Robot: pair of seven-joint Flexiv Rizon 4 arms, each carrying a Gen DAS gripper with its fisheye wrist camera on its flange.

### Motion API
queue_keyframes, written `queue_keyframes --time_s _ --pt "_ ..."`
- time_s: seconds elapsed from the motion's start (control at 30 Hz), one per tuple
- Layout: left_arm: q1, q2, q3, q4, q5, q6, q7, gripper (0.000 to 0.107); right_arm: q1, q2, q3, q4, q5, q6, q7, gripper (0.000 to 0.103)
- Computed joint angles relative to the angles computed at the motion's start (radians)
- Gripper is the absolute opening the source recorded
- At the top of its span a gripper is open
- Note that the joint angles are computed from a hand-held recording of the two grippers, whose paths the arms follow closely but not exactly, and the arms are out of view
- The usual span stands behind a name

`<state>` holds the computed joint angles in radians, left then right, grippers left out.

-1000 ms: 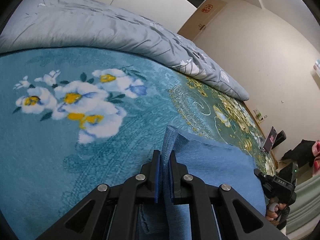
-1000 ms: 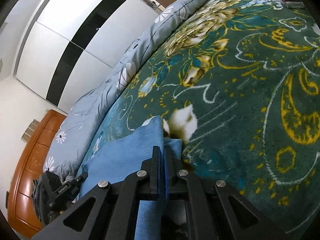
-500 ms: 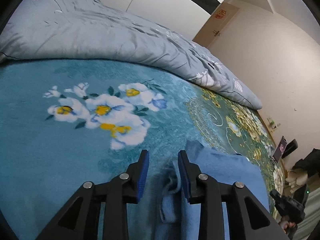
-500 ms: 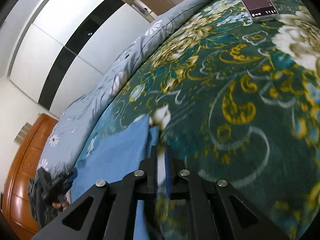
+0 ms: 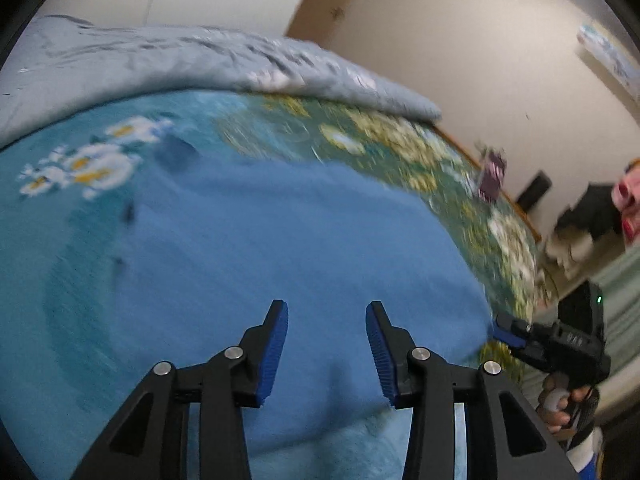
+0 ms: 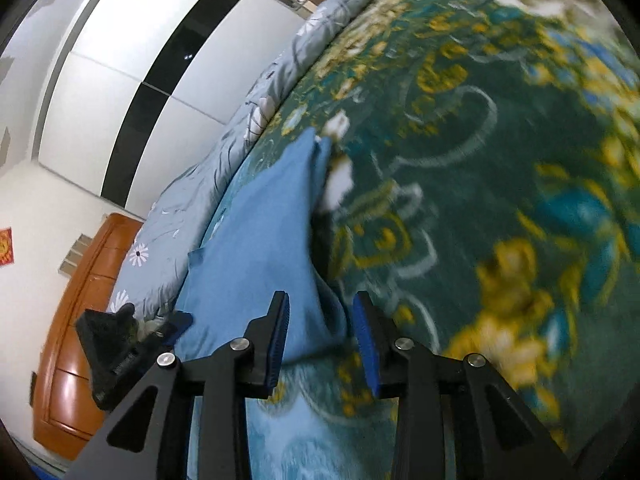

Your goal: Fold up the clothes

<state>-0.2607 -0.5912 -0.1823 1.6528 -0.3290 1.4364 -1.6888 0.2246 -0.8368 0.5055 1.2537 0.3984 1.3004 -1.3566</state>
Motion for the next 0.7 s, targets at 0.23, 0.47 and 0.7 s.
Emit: queue_keyframes --time_s 0.23,0.47,0.7 --pt "-0.055 -0.03 0.042 -0.03 0.023 -0.05 -0.056 0.044 0.01 -0.013 0.019 -0.012 0.033 -0.023 0.003 0.034" --pt "-0.044 -0.019 0.028 -0.019 0.023 -0.047 -0.072 0.044 0.052 -0.055 -0.003 -0.068 0.04 0.038 0.062 0.034" --pt "-0.081 -0.053 0.065 -0.105 0.064 -0.112 -0.09 0.044 0.042 -0.089 0.05 -0.087 0.038 0.126 0.091 0.011"
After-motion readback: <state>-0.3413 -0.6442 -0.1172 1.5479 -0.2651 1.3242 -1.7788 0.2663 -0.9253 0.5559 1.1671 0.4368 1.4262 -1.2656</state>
